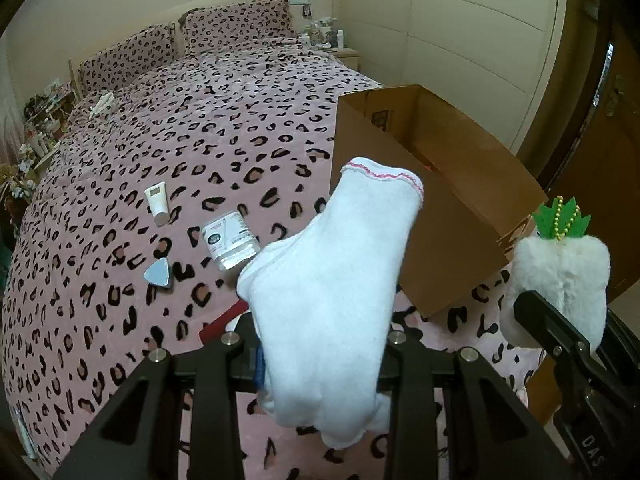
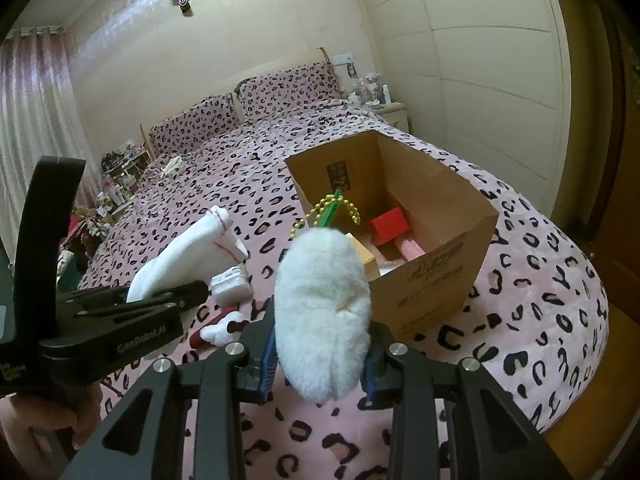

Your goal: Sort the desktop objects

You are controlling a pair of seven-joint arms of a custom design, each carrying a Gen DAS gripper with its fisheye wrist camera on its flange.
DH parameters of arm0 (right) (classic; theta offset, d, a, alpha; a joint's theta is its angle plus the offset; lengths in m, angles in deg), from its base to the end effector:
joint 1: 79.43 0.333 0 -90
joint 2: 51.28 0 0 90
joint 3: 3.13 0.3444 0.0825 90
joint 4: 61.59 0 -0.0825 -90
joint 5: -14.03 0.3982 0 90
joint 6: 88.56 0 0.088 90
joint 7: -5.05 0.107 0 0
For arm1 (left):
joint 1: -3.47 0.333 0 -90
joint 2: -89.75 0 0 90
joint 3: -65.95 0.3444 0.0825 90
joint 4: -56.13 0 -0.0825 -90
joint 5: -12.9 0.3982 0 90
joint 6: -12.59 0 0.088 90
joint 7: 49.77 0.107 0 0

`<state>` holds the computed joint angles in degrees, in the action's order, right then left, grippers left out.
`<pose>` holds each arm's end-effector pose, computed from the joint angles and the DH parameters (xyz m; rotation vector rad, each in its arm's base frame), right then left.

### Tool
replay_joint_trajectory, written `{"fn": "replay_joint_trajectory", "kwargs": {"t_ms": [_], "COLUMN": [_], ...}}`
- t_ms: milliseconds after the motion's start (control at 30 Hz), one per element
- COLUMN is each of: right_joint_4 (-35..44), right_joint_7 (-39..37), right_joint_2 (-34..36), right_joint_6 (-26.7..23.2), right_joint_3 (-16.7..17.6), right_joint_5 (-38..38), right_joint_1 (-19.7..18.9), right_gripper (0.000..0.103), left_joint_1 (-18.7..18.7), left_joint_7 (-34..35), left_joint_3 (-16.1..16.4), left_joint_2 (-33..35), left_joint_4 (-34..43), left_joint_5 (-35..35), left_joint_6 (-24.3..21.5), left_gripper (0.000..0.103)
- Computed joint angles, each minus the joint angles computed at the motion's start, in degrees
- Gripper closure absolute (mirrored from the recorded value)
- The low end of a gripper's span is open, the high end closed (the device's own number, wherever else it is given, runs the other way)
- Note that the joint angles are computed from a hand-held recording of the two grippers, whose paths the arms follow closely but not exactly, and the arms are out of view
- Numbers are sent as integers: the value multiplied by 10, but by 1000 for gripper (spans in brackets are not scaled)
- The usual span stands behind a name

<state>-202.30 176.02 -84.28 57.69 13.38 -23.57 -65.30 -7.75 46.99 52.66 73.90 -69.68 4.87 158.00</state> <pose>0.3532 0.2420 0.5803 -1.2667 1.9773 -0.7096 0.4721 -0.2262 0.5881 -1.4292 2.3207 -0.7373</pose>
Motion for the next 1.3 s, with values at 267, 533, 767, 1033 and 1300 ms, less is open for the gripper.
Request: {"fn": "replay_joint_trajectory", "kwargs": {"t_ms": [267, 533, 767, 1033, 1300], "right_joint_4": [7, 8, 1, -2, 3], "right_joint_7": [-5, -9, -15, -19, -18], "right_joint_2": [-3, -7, -17, -25, -17], "right_joint_6": [-1, -2, -1, 5, 23], "right_joint_3": [0, -2, -11, -18, -26], "right_joint_5": [-9, -18, -20, -25, -34], "right_joint_1": [-9, -19, -31, -52, -78], "right_gripper": [71, 70, 70, 70, 70], "left_joint_1": [-5, -12, -25, -42, -58], "left_joint_7": [3, 10, 26, 45, 39], "left_joint_3": [0, -1, -6, -11, -17], "left_joint_2": [14, 34, 65, 116, 171], "left_joint_4": [20, 49, 87, 154, 225], "left_joint_5": [-5, -16, -22, -33, -18], "left_joint_6": [-7, -15, -25, -41, -57], "left_gripper": [69, 69, 69, 69, 69]}}
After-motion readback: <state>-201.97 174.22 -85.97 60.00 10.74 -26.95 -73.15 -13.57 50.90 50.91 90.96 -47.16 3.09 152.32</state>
